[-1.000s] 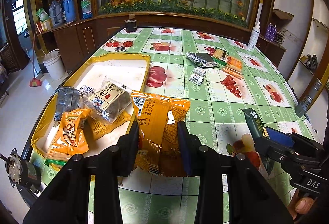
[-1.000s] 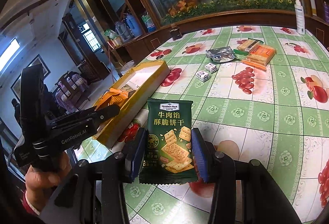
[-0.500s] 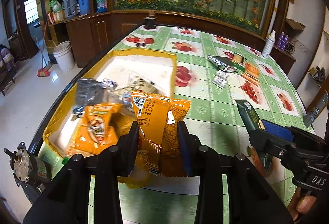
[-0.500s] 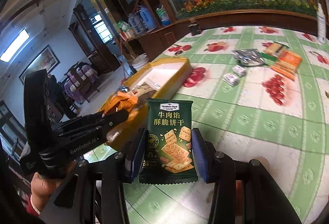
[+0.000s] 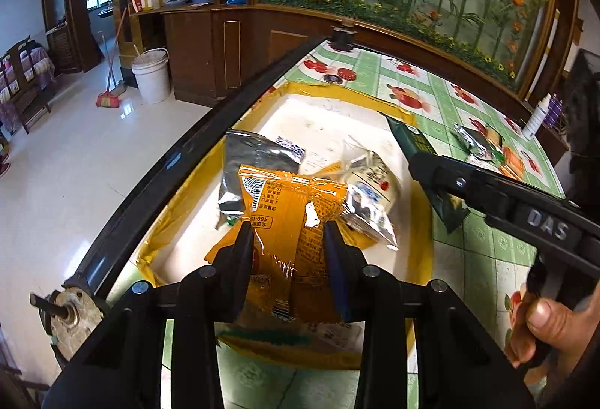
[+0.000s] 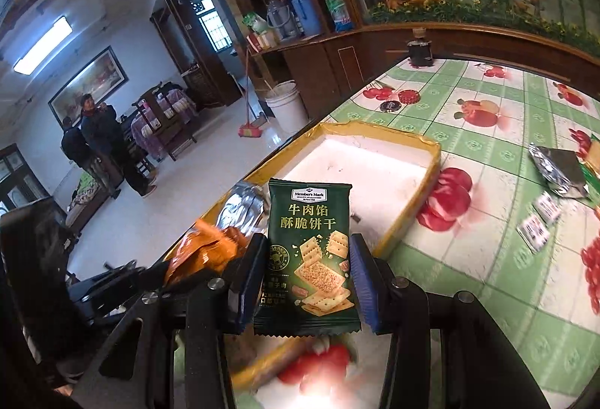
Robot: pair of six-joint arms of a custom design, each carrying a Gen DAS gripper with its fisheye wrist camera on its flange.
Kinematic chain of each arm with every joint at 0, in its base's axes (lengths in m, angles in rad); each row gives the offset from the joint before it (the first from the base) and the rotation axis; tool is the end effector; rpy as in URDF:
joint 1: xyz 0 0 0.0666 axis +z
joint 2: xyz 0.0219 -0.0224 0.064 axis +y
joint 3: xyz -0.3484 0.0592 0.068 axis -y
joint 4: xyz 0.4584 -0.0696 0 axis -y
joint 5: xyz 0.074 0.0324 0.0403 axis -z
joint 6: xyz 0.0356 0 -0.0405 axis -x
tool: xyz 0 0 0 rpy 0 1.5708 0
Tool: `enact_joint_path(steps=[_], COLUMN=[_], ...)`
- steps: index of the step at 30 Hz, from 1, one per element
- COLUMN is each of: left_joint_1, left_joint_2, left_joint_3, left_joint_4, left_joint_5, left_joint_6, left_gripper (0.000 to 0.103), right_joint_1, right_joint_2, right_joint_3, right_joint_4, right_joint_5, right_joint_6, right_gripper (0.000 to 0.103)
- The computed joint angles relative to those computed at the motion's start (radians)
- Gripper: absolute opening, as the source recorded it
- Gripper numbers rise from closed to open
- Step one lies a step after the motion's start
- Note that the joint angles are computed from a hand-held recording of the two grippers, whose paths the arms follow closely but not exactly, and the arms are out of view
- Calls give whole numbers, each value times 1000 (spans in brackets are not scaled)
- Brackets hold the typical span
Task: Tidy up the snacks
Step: 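Lift and carry the orange packet and green cracker pack over the tray, then release both packs into the tray by opening both grippers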
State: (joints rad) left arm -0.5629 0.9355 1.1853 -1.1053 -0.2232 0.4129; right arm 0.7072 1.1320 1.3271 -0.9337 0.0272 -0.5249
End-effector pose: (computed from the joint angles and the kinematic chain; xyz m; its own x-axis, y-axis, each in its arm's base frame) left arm 0.3298 -0.1992 0.4825 -0.7443 0.0070 -0.6678 0.1080 0.9880 -0.1101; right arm 0.3552 0.3017 0.4898 -0.7607 0.0088 -0.6490 -0.2923 0.8881 0.3547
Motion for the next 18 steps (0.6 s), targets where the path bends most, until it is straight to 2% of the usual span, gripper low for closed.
enact_joint_path(steps=[9,15,18], left_joint_1=[29,30,30], left_joint_2=[47,41,29], left_joint_3=[27,31,32], left_joint_4=[15,8,9], left_joint_5=[46,41,29], left_joint_6=[-30,-18,-4], left_gripper=[35,50,64], right_joint_1=[-48,-56,-59], right_joint_2=[107,102,66], right_joint_3=[57,47,17], right_joint_4=[-6,-5,12], right_joint_5=[-29,-31,-34], right_joint_6=[9,-16,-44], right_gripper=[45,52,55])
